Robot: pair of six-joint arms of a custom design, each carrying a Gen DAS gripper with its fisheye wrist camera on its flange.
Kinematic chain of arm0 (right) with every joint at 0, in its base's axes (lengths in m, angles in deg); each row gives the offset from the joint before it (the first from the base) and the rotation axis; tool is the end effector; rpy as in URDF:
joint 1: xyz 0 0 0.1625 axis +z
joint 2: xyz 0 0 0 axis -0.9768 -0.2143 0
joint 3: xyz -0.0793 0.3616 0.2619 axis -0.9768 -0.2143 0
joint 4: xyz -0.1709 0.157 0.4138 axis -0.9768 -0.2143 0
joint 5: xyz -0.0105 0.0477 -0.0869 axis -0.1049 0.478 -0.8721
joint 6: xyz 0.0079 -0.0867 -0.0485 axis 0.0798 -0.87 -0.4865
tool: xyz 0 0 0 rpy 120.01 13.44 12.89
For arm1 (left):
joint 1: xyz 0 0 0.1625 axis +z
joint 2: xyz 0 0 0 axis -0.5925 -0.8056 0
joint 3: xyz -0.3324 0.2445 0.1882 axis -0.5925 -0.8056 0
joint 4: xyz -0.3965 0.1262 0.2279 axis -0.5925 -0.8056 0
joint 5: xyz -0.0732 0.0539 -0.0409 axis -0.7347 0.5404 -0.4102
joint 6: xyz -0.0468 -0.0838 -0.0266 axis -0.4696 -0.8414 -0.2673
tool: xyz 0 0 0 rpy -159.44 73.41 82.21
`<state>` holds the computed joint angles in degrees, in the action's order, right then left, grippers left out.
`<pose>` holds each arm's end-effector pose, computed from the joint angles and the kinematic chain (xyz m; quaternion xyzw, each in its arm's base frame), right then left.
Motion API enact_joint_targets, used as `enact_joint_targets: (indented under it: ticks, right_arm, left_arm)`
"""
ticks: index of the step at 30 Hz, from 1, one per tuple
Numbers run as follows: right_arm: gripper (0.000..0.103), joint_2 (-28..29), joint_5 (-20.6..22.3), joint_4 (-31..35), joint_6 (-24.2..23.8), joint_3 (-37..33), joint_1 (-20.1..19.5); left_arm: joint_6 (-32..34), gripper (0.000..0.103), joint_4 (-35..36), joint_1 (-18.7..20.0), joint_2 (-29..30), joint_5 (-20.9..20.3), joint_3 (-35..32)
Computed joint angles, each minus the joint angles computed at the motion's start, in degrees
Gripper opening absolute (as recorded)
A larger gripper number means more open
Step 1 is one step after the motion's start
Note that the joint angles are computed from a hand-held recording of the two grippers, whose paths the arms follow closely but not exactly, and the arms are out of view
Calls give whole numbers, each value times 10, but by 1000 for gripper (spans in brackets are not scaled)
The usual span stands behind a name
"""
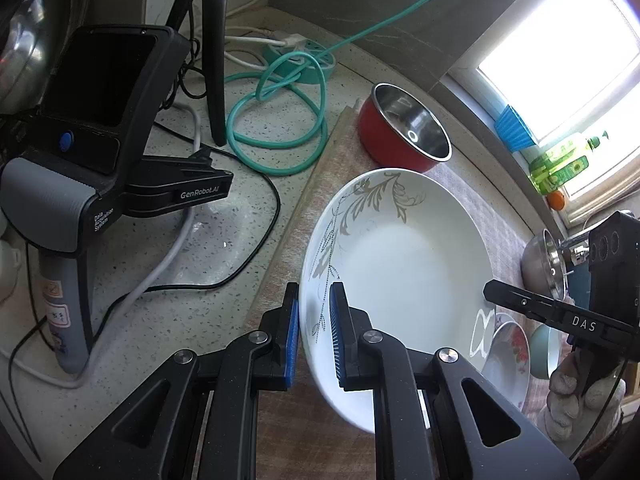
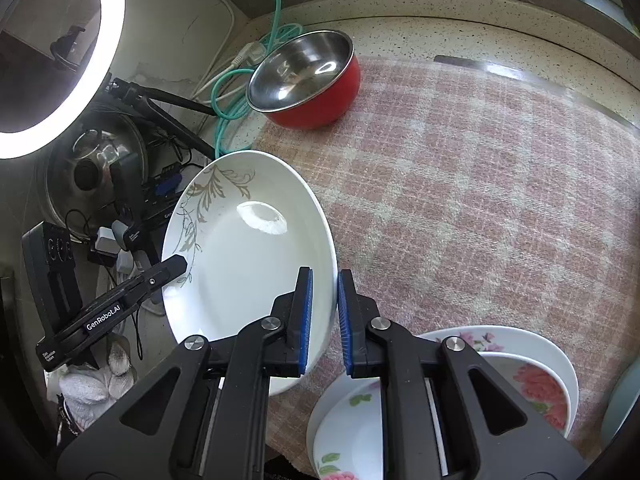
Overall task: Organize plates and bowls
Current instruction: 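Carry the gold-leaf plate and lower it onto the plate stack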
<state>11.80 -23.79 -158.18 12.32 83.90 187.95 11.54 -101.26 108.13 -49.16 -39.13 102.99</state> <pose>0.4134 -0.8188 0.0212 0.1688 -0.9736 0.0425 0.1474 -0.0296 -0.6938 0.3773 -0.0702 0.9364 -0.2744 0.2072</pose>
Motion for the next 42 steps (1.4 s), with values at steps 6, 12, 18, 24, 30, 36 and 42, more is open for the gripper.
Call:
enact_joint_targets:
  ticks: [6, 12, 18, 24, 30, 36, 42]
  right_arm:
    - [13, -36, 2, -19, 6, 41, 2]
    - [13, -83, 3, -44, 10, 97, -2]
    - [13, -135, -5, -68, 19, 158, -7]
    - [13, -178, -18, -78, 31, 207, -14]
    - [13, -211, -32, -86, 41, 248, -22]
    - [13, -235, -46, -85, 47, 279, -32]
    - [13, -249, -57, -81, 55, 302, -40]
  left_arm:
    - [3, 12, -7, -18, -7, -8, 10]
    - [11, 12, -11, -37, -7, -13, 17]
    - [18, 12, -9, -53, -2, -30, 24]
    - [22, 12, 0, -66, 7, -48, 29]
    - [23, 12, 10, -77, 17, -58, 34]
    - [22, 12, 29, -83, 28, -66, 36]
    - [23, 12, 45, -87, 37, -68, 37]
